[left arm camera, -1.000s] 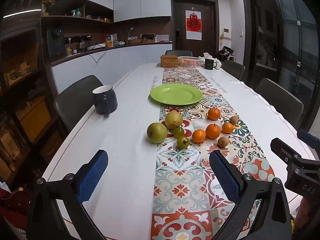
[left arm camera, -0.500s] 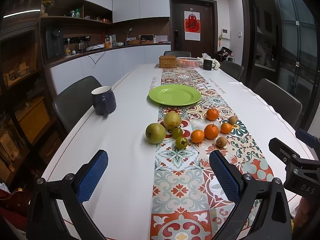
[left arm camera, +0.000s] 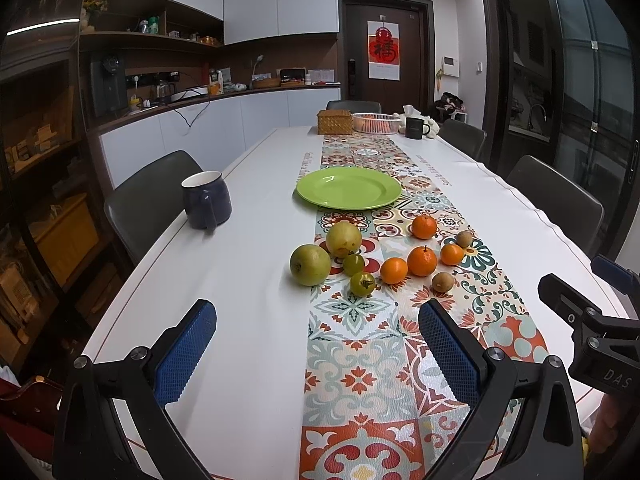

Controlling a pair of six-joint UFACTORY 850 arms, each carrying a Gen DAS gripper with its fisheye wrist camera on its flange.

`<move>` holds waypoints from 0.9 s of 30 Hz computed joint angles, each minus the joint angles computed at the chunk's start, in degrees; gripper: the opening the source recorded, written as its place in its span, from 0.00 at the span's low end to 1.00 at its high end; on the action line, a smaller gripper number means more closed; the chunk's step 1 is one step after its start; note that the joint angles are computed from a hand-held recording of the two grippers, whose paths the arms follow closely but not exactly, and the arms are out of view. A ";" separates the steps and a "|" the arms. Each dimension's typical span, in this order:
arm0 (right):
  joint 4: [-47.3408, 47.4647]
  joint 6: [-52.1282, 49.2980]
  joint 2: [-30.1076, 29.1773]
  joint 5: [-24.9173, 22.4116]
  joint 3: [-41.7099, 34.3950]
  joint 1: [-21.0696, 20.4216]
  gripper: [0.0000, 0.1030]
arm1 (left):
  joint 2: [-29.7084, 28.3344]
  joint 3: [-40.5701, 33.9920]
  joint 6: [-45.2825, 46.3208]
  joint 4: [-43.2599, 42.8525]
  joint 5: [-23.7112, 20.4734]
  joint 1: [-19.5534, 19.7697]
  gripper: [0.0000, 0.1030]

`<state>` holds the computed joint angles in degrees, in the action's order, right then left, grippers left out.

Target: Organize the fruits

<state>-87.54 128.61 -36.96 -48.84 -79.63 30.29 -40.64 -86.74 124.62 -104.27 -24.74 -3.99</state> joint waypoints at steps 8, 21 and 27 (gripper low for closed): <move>-0.08 0.00 -0.05 -0.05 -0.03 0.00 0.99 | -0.05 -0.07 -0.09 0.06 0.04 -0.02 1.00; 0.18 -0.37 -0.18 -0.27 -0.44 0.18 0.99 | -0.04 -0.01 0.03 -0.07 -0.05 -0.05 1.00; 0.12 -0.32 -0.21 -0.34 -0.45 0.20 0.99 | 0.02 0.25 0.35 -0.16 -0.27 -0.12 1.00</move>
<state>-87.41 128.29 -37.17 -49.18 -80.08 30.50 -40.62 -86.49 124.97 -104.43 -25.01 -4.11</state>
